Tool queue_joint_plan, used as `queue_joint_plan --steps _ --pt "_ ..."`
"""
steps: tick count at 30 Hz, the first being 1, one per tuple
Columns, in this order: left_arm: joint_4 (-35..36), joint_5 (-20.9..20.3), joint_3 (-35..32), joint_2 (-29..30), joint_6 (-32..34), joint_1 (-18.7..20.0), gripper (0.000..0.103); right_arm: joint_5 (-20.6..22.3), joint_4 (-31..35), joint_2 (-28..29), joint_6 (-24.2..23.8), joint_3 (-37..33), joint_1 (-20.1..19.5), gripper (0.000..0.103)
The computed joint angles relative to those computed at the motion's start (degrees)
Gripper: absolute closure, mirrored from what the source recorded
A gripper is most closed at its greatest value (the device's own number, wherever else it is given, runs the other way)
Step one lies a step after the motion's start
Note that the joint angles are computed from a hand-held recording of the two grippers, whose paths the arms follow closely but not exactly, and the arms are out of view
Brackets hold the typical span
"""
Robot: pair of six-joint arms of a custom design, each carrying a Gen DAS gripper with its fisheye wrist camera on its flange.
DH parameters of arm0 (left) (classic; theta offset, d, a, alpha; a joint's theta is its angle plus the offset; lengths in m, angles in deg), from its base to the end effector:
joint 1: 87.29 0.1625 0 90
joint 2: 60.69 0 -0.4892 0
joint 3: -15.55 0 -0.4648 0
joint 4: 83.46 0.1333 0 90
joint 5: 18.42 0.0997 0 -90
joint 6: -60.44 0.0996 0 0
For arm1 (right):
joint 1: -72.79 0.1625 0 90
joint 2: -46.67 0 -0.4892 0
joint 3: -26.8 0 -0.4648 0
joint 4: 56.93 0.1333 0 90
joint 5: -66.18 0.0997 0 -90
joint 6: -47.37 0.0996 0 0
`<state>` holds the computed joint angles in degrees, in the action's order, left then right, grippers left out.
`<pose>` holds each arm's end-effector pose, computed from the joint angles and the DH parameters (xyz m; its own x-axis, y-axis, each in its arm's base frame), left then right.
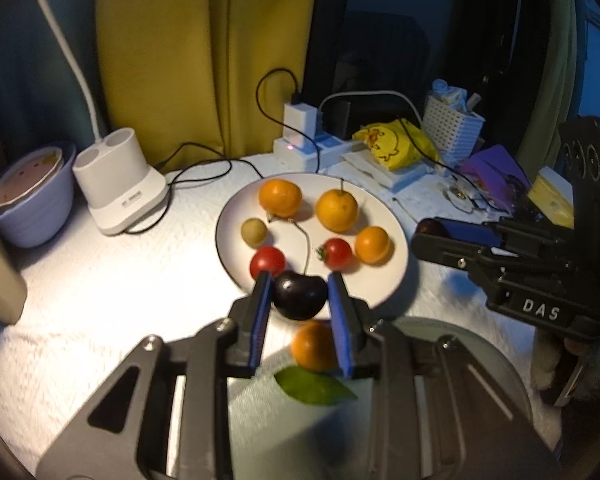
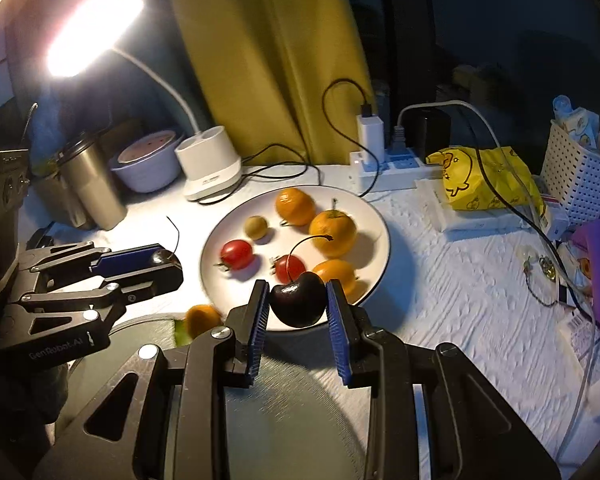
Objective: Organize fruits
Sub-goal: 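Carry both dark cherries to the white plate and open both grippers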
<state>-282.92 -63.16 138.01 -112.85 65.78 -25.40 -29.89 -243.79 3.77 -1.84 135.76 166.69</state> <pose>-0.0925 -0.6063 0.1198 -0.7946 -0.0001 -0.6071 0.4412 0.6869 -0.5775 0.1690 -0.6734 0.0367 -0.6063 -0.6577 0.4470 -0.7921 0.5495 -0.2657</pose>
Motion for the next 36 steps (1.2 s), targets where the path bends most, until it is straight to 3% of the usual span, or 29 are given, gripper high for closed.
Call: queue_joint_plan --steps 9,20,30,36 --pt "2.6 -2.1 -6.1 2.4 3.7 2.9 0.074 -0.7 1.3 3.0 1.2 -5.8 -0.5 0.072" --pt "5.1 -5.4 -10.5 4.7 3.3 5.5 0.074 -0.5 1.9 6.3 3.1 -9.9 -1.5 0.072" --pt "7.0 -6.4 -11.4 4.9 1.8 6.1 0.073 -0.6 2.2 7.1 3.2 -11.0 -1.7 0.072" --pt "4.9 -6.0 -9.9 3.9 1.9 5.1 0.066 -0.4 1.5 6.3 3.6 -9.9 -1.4 0.071"
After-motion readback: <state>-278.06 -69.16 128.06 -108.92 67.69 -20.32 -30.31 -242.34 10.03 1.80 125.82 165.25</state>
